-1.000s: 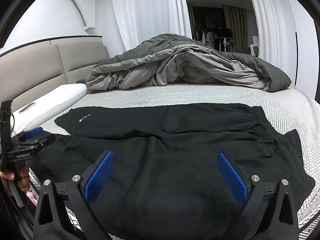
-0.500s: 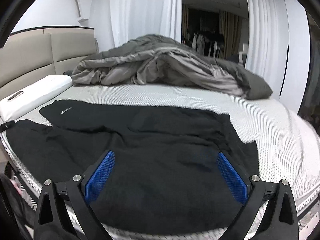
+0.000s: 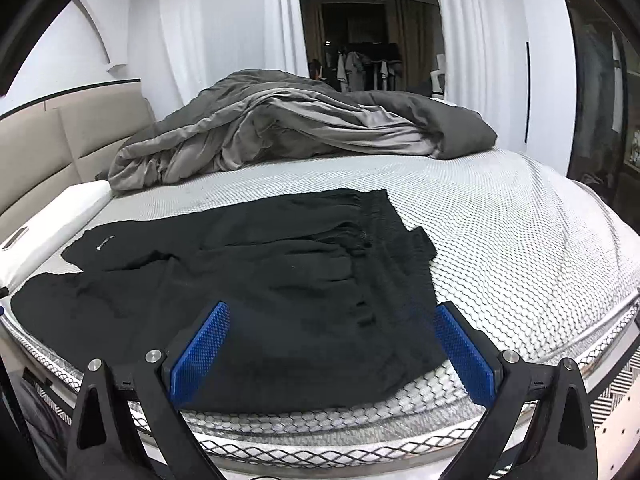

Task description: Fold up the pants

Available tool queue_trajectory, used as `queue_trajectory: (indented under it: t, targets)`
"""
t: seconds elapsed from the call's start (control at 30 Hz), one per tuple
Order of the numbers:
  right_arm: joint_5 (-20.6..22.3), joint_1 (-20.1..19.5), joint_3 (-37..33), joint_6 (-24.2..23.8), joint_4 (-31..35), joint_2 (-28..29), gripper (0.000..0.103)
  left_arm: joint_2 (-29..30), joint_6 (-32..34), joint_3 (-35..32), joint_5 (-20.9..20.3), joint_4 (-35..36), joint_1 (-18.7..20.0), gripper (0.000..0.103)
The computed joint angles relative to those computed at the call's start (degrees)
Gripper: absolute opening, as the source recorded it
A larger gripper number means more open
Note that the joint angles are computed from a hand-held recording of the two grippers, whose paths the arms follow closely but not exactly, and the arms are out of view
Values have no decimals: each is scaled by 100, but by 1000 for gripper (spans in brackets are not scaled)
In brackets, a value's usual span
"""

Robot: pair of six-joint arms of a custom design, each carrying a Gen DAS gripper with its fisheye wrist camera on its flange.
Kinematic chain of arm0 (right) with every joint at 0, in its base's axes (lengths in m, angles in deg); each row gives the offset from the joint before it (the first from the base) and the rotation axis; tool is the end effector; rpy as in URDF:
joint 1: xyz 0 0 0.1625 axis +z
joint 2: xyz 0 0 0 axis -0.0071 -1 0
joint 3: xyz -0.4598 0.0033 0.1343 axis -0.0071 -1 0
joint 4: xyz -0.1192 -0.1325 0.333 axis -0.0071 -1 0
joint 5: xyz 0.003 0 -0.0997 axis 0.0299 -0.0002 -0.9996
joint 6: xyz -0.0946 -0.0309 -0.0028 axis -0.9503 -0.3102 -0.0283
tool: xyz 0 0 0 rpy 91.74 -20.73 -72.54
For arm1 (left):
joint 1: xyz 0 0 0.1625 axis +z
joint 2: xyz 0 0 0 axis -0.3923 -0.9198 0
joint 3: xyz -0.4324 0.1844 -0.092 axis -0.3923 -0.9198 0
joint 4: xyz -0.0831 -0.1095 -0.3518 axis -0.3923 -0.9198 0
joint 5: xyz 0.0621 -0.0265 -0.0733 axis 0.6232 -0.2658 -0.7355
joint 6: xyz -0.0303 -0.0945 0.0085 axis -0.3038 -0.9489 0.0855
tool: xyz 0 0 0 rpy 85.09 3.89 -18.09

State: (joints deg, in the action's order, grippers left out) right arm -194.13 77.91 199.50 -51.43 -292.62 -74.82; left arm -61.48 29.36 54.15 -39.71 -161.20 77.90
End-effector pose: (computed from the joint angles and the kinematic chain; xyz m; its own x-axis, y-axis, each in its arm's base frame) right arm 0.0123 -0.3126 0.4316 -0.6332 0.4722 0.6133 -0.3237 0.5582 -0.7640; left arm -0.1275 -0.5302 0.1864 -0.9281 -0.1029 -0.3579 0.2052 0.6608 -0.7220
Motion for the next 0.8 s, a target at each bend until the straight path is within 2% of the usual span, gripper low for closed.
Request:
queue_trajectory:
  t: [0.13, 0.3, 0.37, 0.43, 0.6, 0.67, 0.7, 0.77, 0.8]
  targets:
    - [-106, 28, 60, 93, 30, -33, 103, 20, -325, -294, -313, 649, 225, 77]
    - [-163, 41, 161, 242, -81, 4, 103, 91, -305, -416, -636, 778, 432, 77]
    - [-186, 32, 190, 292, -98, 24, 103, 152, -227, -541, -656, 793, 474, 77]
    - [-228, 25, 218, 346, -111, 36, 103, 234, -133, -755, -659, 871, 468, 72]
    - [-117, -114, 285, 559, -75, -34, 103, 408, 17, -1210, -640, 1051, 554, 72]
    - [-108, -160, 343, 622, -129, -58, 103, 471, -18, -1372, -791, 1171, 653, 69]
    - [-64, -215, 374, 652, -134, -84, 103, 511, -12, -1446, -800, 1198, 684, 63]
    - [1, -317, 475, 756, -129, -178, 103, 607, 48, -1577, -699, 1180, 716, 35]
    - [144, -449, 547, 891, -37, -298, 103, 629, 50, -1617, -612, 1202, 718, 7]
